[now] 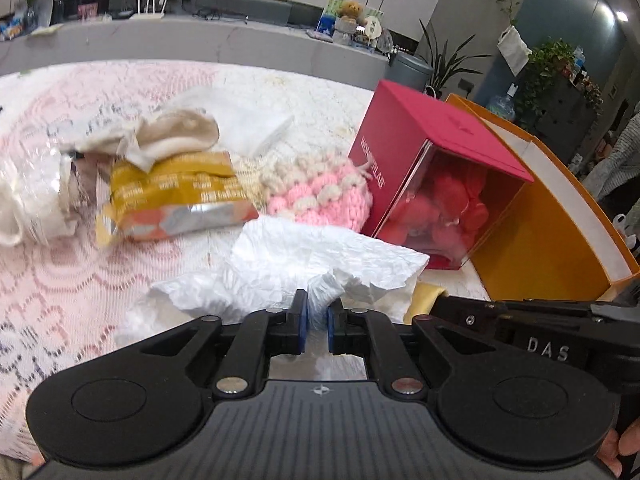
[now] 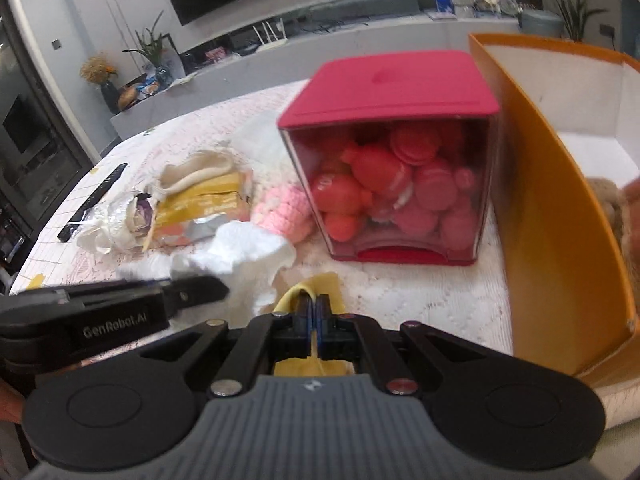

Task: Organize soft objects
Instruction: 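Grasp the white tissue with the left tool while the right tool grasps the yellow cloth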

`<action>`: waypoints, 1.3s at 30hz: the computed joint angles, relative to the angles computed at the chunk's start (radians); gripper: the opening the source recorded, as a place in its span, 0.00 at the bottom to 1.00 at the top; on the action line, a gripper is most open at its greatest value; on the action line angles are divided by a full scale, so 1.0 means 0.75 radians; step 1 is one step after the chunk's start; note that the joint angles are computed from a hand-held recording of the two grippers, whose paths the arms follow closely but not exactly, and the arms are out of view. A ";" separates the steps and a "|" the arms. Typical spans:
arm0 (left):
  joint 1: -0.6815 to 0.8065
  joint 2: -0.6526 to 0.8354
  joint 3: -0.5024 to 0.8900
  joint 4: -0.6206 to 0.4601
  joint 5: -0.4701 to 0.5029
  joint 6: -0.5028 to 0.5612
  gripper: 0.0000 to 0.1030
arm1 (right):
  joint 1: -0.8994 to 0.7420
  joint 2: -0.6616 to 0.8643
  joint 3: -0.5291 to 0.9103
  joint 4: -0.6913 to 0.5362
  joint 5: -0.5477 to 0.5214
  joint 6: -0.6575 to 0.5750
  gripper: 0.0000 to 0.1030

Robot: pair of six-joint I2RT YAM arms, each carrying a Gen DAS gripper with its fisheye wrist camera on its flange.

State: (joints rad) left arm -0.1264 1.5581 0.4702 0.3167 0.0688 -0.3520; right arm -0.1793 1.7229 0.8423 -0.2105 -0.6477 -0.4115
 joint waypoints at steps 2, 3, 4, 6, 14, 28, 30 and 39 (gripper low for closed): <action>-0.003 -0.026 -0.026 0.010 0.002 -0.010 0.21 | -0.004 0.010 0.014 -0.012 0.005 0.008 0.00; 0.004 -0.047 -0.035 0.002 0.014 -0.006 0.26 | -0.010 0.018 0.021 -0.018 0.005 0.006 0.00; 0.007 -0.071 -0.040 -0.017 0.024 0.003 0.36 | -0.013 0.021 0.026 -0.027 0.008 0.007 0.00; -0.011 -0.121 -0.050 -0.047 0.031 0.032 0.60 | -0.022 0.024 0.034 -0.045 0.002 0.005 0.00; -0.125 -0.089 0.042 -0.189 -0.026 0.165 0.82 | -0.084 0.041 0.077 -0.107 0.012 0.041 0.00; -0.346 0.097 0.086 -0.180 -0.452 0.351 0.80 | -0.062 0.077 0.105 -0.108 0.071 0.083 0.03; -0.344 0.104 0.086 -0.162 -0.465 0.322 0.73 | -0.055 0.088 0.112 -0.111 0.086 0.090 0.03; -0.310 0.045 0.057 -0.162 -0.492 0.209 0.28 | -0.018 0.059 0.070 -0.084 0.081 0.054 0.34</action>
State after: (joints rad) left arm -0.3585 1.5917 0.5129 0.1950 -0.3002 -0.1948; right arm -0.1925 1.7669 0.8950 -0.2737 -0.5866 -0.3712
